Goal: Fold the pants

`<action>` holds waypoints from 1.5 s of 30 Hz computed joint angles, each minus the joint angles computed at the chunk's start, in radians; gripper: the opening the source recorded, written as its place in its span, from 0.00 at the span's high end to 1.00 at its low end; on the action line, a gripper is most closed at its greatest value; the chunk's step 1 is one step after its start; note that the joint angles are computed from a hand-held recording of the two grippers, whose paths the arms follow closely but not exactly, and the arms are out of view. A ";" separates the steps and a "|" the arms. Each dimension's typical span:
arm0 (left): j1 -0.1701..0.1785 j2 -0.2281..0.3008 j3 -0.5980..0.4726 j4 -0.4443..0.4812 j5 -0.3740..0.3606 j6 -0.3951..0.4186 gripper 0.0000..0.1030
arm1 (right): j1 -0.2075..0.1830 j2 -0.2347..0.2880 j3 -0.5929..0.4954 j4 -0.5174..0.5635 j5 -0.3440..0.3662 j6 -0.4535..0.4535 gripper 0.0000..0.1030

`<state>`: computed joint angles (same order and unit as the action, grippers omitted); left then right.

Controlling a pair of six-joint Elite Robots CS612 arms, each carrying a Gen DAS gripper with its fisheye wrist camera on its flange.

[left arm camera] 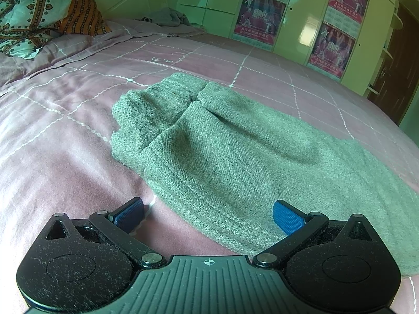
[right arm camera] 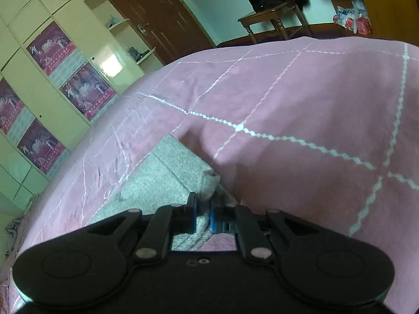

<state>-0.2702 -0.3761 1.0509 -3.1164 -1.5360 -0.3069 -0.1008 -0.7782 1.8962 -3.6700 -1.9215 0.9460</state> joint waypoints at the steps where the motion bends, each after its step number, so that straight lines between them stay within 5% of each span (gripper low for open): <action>1: 0.000 0.000 0.000 0.000 0.000 0.000 0.00 | 0.006 0.006 0.000 -0.044 -0.021 -0.021 0.91; 3: -0.001 0.000 -0.001 0.002 0.004 0.002 0.00 | 0.019 0.004 -0.006 -0.085 -0.040 -0.026 0.90; 6: -0.001 0.000 -0.001 0.000 0.003 0.001 0.00 | -0.005 -0.001 -0.007 0.010 0.013 0.035 0.92; 9: -0.002 0.002 -0.003 -0.003 0.003 -0.002 0.00 | 0.021 -0.003 -0.027 0.036 -0.055 -0.062 0.80; 13: -0.005 -0.007 0.017 -0.037 0.031 -0.018 0.00 | 0.063 0.013 -0.028 -0.007 -0.228 0.007 0.68; 17: 0.004 -0.022 0.064 -0.175 0.041 -0.102 0.00 | 0.096 0.025 -0.044 -0.049 -0.321 -0.073 0.68; 20: 0.019 -0.023 0.054 -0.171 0.020 -0.149 0.00 | 0.100 0.034 -0.071 -0.089 -0.212 -0.236 0.68; 25: 0.037 0.000 -0.023 -0.086 -0.027 -0.137 0.02 | 0.109 0.060 -0.169 -0.065 0.031 -0.382 0.65; 29: 0.034 0.025 -0.102 0.079 0.014 -0.081 0.49 | 0.134 0.089 -0.308 0.089 0.196 -0.463 0.65; 34: 0.058 0.046 -0.110 0.056 -0.076 -0.136 0.58 | 0.180 0.163 -0.490 0.224 0.424 -0.636 0.70; 35: 0.059 0.045 -0.106 0.051 -0.080 -0.134 0.59 | 0.192 0.172 -0.524 0.308 0.446 -0.691 0.71; 37: 0.063 0.044 -0.107 0.060 -0.097 -0.134 0.59 | 0.219 0.206 -0.590 0.484 0.365 -0.795 0.75; 40: 0.067 0.026 -0.090 0.058 -0.096 -0.126 0.54 | 0.227 0.207 -0.629 0.558 0.299 -0.774 0.72; 41: 0.064 0.015 -0.073 0.042 -0.056 -0.127 0.38 | 0.229 0.204 -0.631 0.540 0.292 -0.758 0.70; 43: 0.048 -0.007 -0.029 -0.018 0.053 -0.117 0.23 | 0.223 0.199 -0.610 0.436 0.336 -0.769 0.69; 45: 0.042 -0.005 -0.023 -0.101 0.043 -0.075 0.23 | 0.225 0.195 -0.612 0.418 0.347 -0.821 0.67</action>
<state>-0.2281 -0.3816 1.0281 -3.2172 -1.4931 -0.3820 0.1242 -0.5834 1.2841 -3.2521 -1.5749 0.1248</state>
